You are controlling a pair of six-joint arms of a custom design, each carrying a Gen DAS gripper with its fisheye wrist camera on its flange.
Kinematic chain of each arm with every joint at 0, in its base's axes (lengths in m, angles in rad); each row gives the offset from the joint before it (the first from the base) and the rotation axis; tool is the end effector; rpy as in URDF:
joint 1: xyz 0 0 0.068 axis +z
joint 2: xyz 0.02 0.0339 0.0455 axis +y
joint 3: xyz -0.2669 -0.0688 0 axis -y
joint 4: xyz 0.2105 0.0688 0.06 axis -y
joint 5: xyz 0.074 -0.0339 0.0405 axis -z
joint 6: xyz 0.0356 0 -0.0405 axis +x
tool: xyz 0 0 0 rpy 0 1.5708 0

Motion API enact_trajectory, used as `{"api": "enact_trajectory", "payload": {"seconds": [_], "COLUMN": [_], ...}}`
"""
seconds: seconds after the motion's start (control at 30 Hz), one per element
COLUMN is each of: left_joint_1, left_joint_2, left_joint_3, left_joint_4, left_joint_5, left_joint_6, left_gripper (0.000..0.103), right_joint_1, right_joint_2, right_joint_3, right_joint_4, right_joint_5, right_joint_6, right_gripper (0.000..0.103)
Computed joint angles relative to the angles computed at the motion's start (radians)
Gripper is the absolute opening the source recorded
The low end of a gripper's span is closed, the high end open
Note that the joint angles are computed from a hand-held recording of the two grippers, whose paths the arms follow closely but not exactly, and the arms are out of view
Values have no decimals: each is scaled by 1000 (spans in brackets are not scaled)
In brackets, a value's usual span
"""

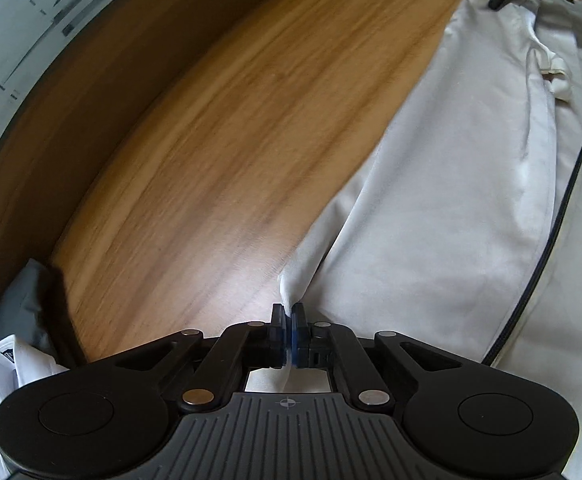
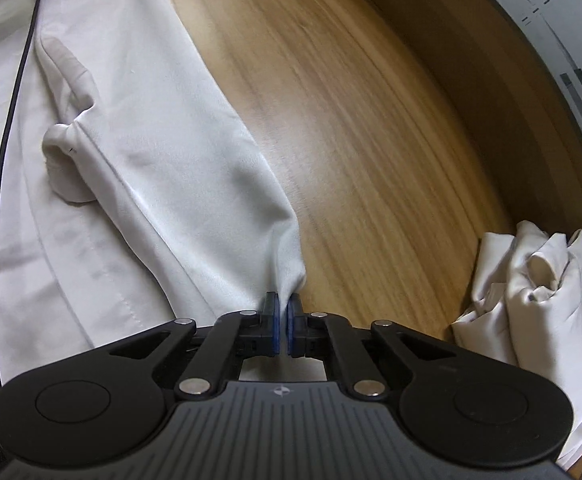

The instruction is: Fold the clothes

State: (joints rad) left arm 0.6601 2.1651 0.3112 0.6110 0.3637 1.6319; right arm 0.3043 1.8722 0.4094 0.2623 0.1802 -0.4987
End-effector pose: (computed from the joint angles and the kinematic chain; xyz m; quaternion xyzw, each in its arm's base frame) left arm 0.1680 0.1144 0.0142 0.4792 0.8442 0.0727 0.2287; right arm 0.2128 0.0601 0.0639 -0.3673 0.9075 -0.1058 0.1739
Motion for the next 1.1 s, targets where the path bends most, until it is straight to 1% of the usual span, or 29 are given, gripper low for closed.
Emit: {"api": "enact_trajectory", "payload": {"seconds": [0.03,0.07,0.2,0.27,0.3,0.4,0.47,0.53,0.57,0.7,0.77,0.83,0.9,0.97,1.0,1.03,1.1], "left_joint_1": [-11,-23,-68,-78,-75,-47,-53,-67,-75,-130,-144,-163,-168,-159,-150,-138,-107], "left_joint_2": [5,11,25,34,32,8,3,20,22,34,46,65,75,76,73,69,58], "left_joint_3": [8,14,45,47,55,92,108,116,133,235,299,353,417,480,515,544,595], "left_joint_4": [7,20,49,79,75,17,8,31,23,-42,-96,-127,-203,-287,-344,-388,-470], "left_joint_5": [-1,-2,-12,-11,-9,-1,-7,-15,-19,-49,-46,-63,-59,-44,-33,-21,5], "left_joint_6": [-10,-19,-81,-99,-99,-67,-69,-83,-93,-154,-174,-202,-231,-271,-288,-303,-317], "left_gripper": [4,4,4,4,4,4,4,4,4,4,5,5,13,17,22,26,39], "right_joint_1": [-4,-16,-91,-98,-97,-103,-105,-110,-114,-132,-156,-172,-189,-205,-210,-214,-219], "right_joint_2": [6,4,14,26,36,54,83,111,125,184,220,254,278,295,296,289,262], "right_joint_3": [5,29,84,98,103,125,155,189,208,292,373,438,497,554,566,564,551], "right_joint_4": [13,-7,-36,-25,-14,3,12,17,18,17,-24,-56,-107,-171,-181,-176,-169], "right_joint_5": [15,15,-28,-34,-34,-31,-27,-23,-21,-16,-26,-35,-54,-75,-79,-81,-78], "right_joint_6": [-8,-13,-53,-59,-60,-69,-83,-96,-102,-124,-136,-138,-133,-121,-117,-115,-104], "right_gripper": [2,1,1,1,1,1,1,1,1,1,1,2,2,4,7,16,28]}}
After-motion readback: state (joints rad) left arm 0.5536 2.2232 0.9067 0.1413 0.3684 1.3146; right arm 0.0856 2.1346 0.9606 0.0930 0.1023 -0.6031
